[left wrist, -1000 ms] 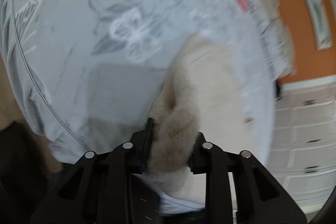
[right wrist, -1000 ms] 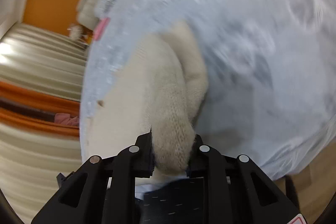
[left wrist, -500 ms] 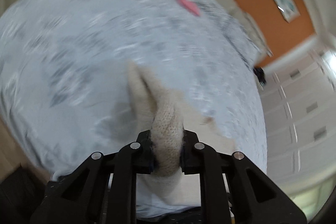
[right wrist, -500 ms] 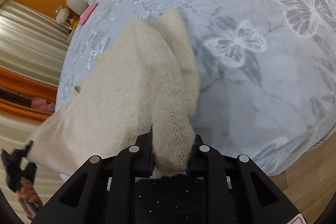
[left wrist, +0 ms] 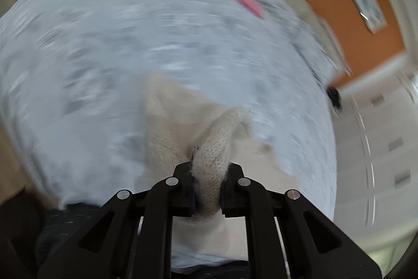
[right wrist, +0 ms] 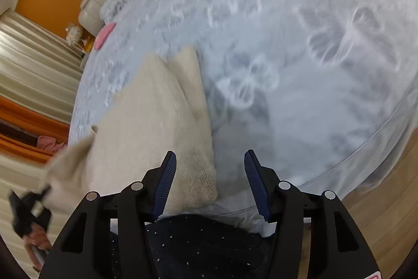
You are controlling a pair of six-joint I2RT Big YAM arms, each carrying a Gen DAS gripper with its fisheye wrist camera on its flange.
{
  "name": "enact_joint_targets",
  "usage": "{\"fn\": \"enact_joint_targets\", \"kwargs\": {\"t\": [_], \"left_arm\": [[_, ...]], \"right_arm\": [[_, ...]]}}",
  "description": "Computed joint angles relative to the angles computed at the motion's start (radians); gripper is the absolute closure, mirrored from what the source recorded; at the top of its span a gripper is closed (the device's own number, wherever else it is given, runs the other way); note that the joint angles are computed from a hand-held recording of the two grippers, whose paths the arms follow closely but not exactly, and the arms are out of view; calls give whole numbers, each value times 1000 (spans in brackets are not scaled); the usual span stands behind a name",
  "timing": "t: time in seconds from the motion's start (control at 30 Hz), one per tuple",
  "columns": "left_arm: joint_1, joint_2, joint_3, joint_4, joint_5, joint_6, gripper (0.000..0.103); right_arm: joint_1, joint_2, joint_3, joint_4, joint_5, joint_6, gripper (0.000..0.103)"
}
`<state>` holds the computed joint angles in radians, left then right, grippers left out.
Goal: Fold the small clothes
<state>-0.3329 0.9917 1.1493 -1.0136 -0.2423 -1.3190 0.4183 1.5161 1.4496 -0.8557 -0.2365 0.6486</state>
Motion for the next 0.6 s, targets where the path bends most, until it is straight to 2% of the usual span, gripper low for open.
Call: {"fn": "enact_joint_targets", "kwargs": {"t": [0.03,0.1,0.2,0.23,0.27,0.37,0.43,0.5,0.57,0.6], "left_arm": [[13,-25,-29,-6,8,-22,92],[61,-94,-122,-10,70,-95,92],[101,-172,-263,84,150,-202,86],[93,-185,-284,102,146,-229,74],[89,-197,-311,133,147,-261,56],[65,-208,-336,174,110,-306,33],[65,-199,-336,181,104,-300,27],[78,-171,-332,177,120,-312,27],[98,-143,-328,188,136,-316,29],[102,-136,-326,187,138,-316,34]], "right_arm": [[6,-15,4,5,19,-19,49],[18,-24,19,9,25,-48,49],[69,0,71,21,3,-55,45],[85,7,82,24,-5,-56,44],[109,18,95,27,-13,-62,43],[174,48,109,28,-29,-73,43],[208,66,109,20,-45,-76,43],[234,79,111,-5,-44,-88,43],[247,90,131,-27,-27,-115,43],[246,83,122,-16,-27,-111,43]]}}
